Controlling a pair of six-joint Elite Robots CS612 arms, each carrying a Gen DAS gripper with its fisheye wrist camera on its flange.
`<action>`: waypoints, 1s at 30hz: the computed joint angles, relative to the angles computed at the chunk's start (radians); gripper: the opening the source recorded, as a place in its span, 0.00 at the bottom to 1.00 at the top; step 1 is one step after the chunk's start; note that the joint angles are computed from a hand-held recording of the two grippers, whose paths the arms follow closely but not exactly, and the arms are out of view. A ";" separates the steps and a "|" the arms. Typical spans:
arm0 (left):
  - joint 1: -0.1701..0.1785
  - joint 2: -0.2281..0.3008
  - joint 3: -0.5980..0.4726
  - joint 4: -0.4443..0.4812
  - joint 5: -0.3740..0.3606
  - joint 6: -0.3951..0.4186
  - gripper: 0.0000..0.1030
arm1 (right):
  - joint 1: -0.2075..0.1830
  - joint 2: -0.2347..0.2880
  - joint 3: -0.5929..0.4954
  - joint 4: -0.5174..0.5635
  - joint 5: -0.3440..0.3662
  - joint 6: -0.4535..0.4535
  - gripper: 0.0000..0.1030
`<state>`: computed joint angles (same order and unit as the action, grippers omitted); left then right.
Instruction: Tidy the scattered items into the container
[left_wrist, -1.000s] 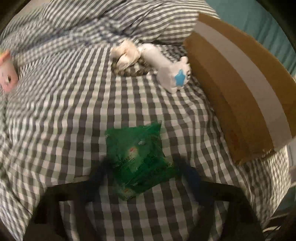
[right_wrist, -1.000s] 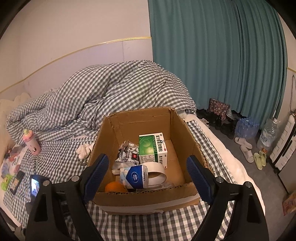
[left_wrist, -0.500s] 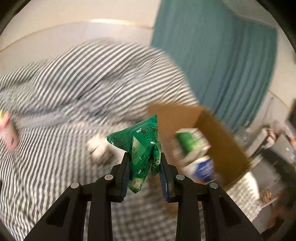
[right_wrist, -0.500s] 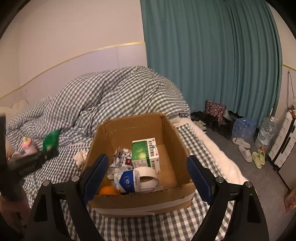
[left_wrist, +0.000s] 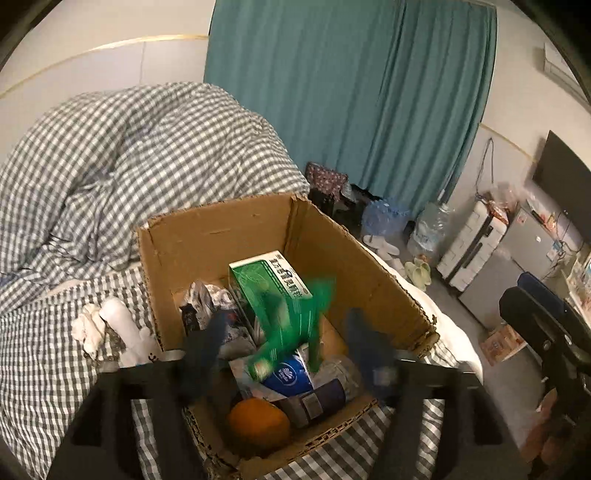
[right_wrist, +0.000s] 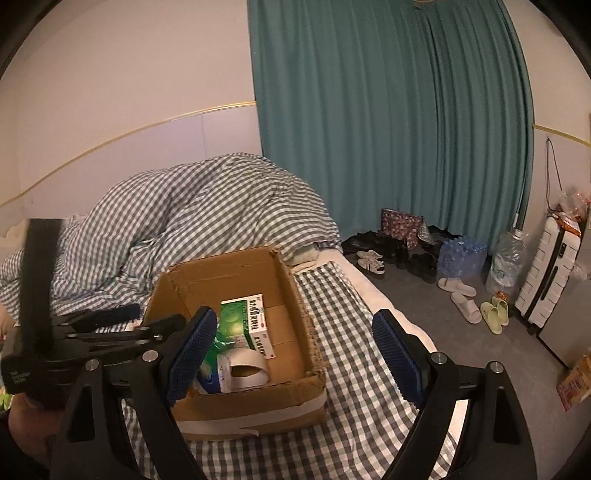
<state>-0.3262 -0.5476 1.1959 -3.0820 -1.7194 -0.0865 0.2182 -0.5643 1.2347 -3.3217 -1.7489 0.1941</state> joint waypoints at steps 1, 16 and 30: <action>0.001 -0.004 0.013 -0.034 0.002 -0.003 0.85 | 0.000 0.001 -0.003 0.004 0.002 0.005 0.84; 0.089 -0.070 0.115 -0.206 0.272 -0.118 1.00 | 0.064 0.065 -0.151 0.061 0.050 -0.056 0.92; 0.187 -0.038 0.119 -0.122 0.323 -0.163 1.00 | 0.138 0.233 -0.466 0.328 0.239 -0.200 0.93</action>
